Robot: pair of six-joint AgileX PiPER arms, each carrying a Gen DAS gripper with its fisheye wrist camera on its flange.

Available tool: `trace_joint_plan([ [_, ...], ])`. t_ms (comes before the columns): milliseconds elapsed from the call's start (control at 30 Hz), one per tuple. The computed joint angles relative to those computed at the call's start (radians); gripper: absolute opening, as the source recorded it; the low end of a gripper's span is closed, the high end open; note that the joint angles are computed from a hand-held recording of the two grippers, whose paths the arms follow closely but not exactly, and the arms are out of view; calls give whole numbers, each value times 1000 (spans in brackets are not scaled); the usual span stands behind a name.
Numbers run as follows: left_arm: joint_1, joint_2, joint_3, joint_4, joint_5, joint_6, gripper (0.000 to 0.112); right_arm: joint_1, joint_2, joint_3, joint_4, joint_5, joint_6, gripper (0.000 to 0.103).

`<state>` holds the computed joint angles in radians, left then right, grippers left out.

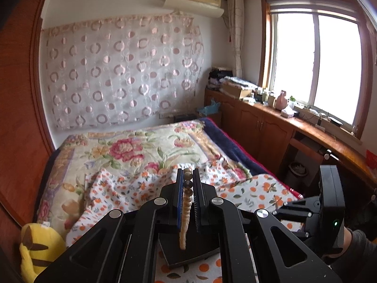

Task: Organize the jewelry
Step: 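Carry the pearl necklace and silver bangle into the black box and open both tools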

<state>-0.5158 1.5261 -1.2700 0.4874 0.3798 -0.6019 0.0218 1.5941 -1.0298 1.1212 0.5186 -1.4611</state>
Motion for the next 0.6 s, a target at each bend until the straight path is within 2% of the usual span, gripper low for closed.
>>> trace_joint_plan([
  [167, 47, 79, 45, -81, -59, 62, 7, 67, 104, -63, -12, -56, 17, 6],
  [367, 79, 132, 82, -144, -86, 119, 7, 123, 192, -121, -58, -93, 58, 6],
  [500, 90, 120, 126, -161, -117, 128, 7, 152, 218, -133, -87, -113, 74, 6],
  [600, 89, 96, 172, -80, -133, 48, 7, 165, 230, -143, -119, -111, 98, 7],
])
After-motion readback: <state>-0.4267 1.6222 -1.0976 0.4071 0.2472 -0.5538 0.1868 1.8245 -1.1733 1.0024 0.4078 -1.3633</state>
